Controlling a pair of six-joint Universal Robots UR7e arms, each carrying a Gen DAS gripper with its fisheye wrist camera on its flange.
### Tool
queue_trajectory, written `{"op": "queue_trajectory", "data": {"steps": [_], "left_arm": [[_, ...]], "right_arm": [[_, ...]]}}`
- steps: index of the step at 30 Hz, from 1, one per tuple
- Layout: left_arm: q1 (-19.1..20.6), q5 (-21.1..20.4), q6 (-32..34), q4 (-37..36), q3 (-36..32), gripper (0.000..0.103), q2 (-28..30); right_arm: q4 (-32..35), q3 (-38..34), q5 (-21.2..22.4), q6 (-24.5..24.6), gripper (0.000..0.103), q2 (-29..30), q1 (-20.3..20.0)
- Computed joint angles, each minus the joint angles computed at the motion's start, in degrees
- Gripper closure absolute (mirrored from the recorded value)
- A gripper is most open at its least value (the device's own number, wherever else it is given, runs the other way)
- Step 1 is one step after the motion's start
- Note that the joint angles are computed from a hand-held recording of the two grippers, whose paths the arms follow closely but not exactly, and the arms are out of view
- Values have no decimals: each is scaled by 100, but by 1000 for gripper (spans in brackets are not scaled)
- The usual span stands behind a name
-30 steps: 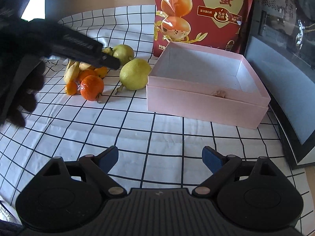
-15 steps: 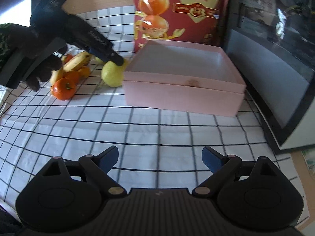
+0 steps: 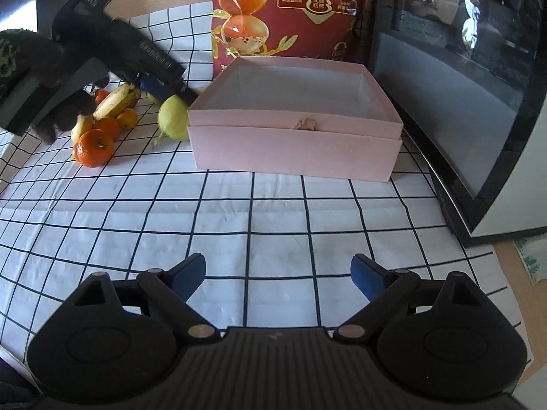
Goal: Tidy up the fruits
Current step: 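Lift the pear with the left gripper while the right gripper grasps a mandarin orange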
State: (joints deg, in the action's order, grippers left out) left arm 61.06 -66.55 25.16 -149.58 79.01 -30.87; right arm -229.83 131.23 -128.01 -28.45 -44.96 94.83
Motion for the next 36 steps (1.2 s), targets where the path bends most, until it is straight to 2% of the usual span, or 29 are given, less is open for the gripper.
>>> {"op": "queue_trajectory", "data": {"steps": [5,8,14,18,20,22,23,28,31,33,35,36], "left_arm": [[40,-16,-164,-258,9,35,75],[4,116,-179,-212,14,35,90],[-24,220,-234,-1058,507,36,-8],[-63,327,-601,-1193,765,36,-151],[-91,306,-767,-1362,1021,36,-310],[-108,159,-999,-1660,1390,36,-549],[-119,58,-1178,-1800,1609,36,-700],[-169,-311,-1885,-2391,2763,36,-1499],[-175,-168,-2062,-2476,3355,36,-1940],[-181,72,-2263,-2535,3692,36,-2205],[-154,226,-2516,-2710,4020,36,-2461],[-136,292,-2656,-2838,4194,36,-2595]], "right_arm": [[10,45,9,72,10,-36,-18],[-42,75,-5,54,10,-33,-4],[-110,139,-28,97,10,-58,-24],[-113,138,-24,53,10,-35,-6],[-108,132,-7,7,10,-18,18],[-130,131,10,-42,10,1,44],[-287,113,49,-272,10,56,40],[-228,34,132,-361,10,84,80],[-130,-45,351,-488,14,105,92],[170,-160,632,-628,27,86,112],[527,-342,937,-829,34,112,146],[707,-455,1090,-941,34,141,164]]}}
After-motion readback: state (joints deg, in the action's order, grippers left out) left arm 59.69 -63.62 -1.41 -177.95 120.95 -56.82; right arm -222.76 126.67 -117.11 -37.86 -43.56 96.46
